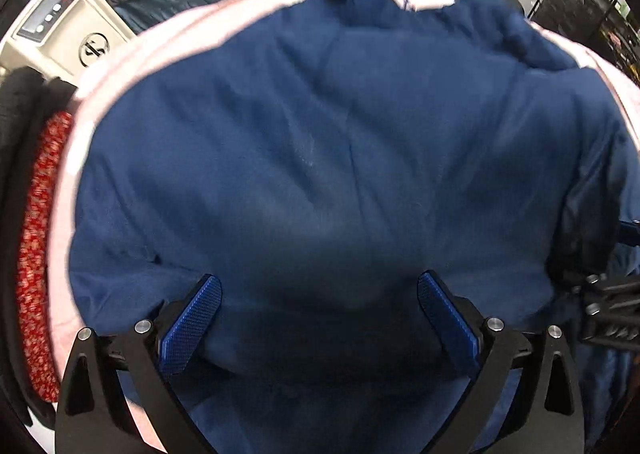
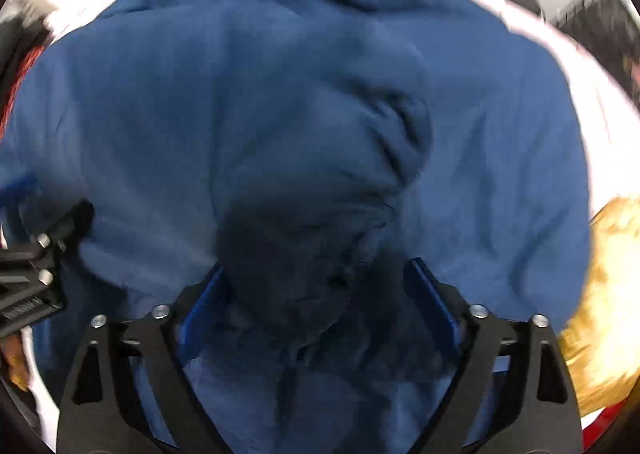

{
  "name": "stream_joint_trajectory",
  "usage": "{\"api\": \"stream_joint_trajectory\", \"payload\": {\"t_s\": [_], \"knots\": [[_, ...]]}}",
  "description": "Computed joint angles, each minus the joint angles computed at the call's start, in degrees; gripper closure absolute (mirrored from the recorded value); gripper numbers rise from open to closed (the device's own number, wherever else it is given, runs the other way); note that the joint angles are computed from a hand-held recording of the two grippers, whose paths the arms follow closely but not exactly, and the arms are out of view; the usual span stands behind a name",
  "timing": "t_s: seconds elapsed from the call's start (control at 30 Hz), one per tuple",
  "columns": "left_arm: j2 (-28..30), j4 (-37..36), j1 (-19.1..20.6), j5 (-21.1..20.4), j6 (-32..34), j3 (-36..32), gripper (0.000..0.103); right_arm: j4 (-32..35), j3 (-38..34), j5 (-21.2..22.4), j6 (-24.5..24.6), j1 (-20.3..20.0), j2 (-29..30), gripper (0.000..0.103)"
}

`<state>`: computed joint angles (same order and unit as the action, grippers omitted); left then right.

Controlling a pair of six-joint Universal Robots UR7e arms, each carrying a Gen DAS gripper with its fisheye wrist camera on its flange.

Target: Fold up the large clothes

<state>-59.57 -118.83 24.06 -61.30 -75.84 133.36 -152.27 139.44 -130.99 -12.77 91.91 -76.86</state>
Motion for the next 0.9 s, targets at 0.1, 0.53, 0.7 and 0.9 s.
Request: {"api": "stream_joint_trajectory", "payload": {"t_s": [0.1,0.53,0.7,0.9], "knots": [[1.04,-1.53,1.19,0.77,-0.45,0.16,0.005,0.14,-1.11,1.14,-0.93,-1.76,1.7,0.006],[2.08,-3.57,4.83,1.47,-0.86,-0.58,0.004,-4.2,-2.36,1.82,0.54,-3.26,4.65,0.004],[0.81,-4.08,3.91,1.75,-1.86,1.04,0.004,-9.25,0.69,3.35,-3.82,-4.98,2.85,0.004],[-0.11,-3.07,-0.99,0.99,-5.08,3.16,0.005,-3.74,3.41,4.91,-4.3,-5.34,-4.51,0.005]]}}
